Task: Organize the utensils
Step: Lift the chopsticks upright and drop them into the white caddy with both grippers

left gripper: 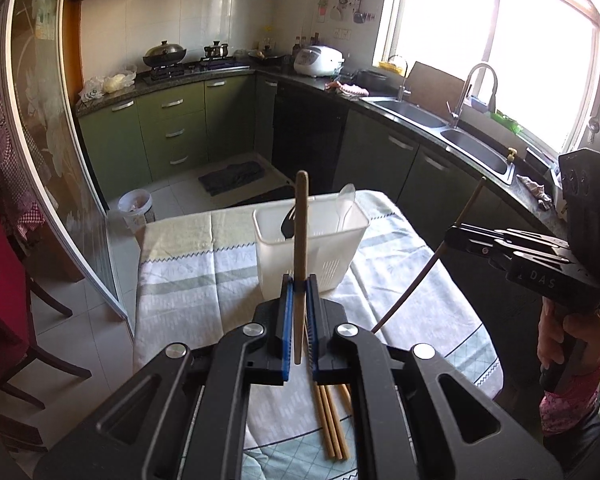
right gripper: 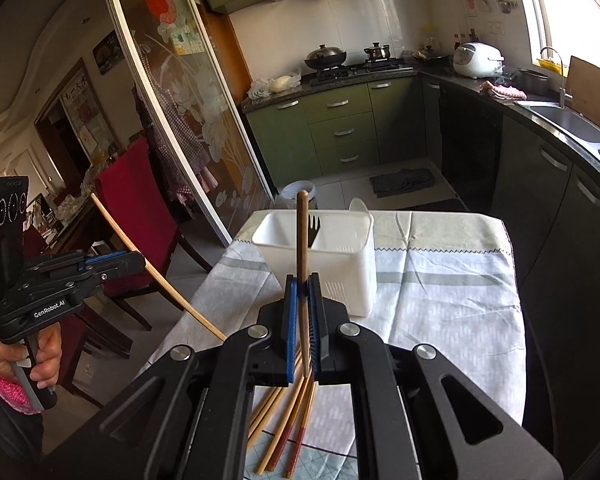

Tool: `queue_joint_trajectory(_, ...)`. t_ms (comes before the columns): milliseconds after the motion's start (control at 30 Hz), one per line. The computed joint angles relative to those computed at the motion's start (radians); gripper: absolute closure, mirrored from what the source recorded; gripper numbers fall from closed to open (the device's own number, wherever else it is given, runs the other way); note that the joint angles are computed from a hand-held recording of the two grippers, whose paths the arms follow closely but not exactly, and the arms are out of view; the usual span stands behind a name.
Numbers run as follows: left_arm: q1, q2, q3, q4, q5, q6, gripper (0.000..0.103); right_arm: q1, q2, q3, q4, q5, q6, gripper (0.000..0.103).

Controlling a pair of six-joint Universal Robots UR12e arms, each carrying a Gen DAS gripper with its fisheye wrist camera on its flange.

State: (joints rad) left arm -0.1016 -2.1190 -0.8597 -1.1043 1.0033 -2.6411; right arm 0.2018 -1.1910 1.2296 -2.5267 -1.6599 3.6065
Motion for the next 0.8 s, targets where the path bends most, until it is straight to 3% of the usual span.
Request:
queue_joint_trajectory(167,-0.014,-0.055,0.131,0.02,-0.033,-0.06,0.097,-0.012,0.028,-0.094,-0.007,-0.02,-0.005,0.097)
queue_joint_trajectory(333,-0.03,-0.122,0.238,0.127,-0.03,-0.15,0.097,-0.02,0.078,-0.206,-0.029,-0.092,-0.018,0.097)
queue_joint_trajectory(433,-0.045,-0.161,0.283,0.168,-0.006,-0.168,0.097,-0.027,0.119,-0.271,0.009,-0.127,-0.02,0.097)
queue_joint_trajectory(567,-0.065,-0.217,0.347,0.127,0.042,-0.157,0.097,-0.035,0.166,-0.32,0.087,-0.136,-0.013,0.097)
queue_joint_trajectory(800,-0.088,-0.29,0.447,-0.051,0.113,-0.094,0.096,-0.053,0.214,-0.345,0.208,-0.058,-0.013,0.097)
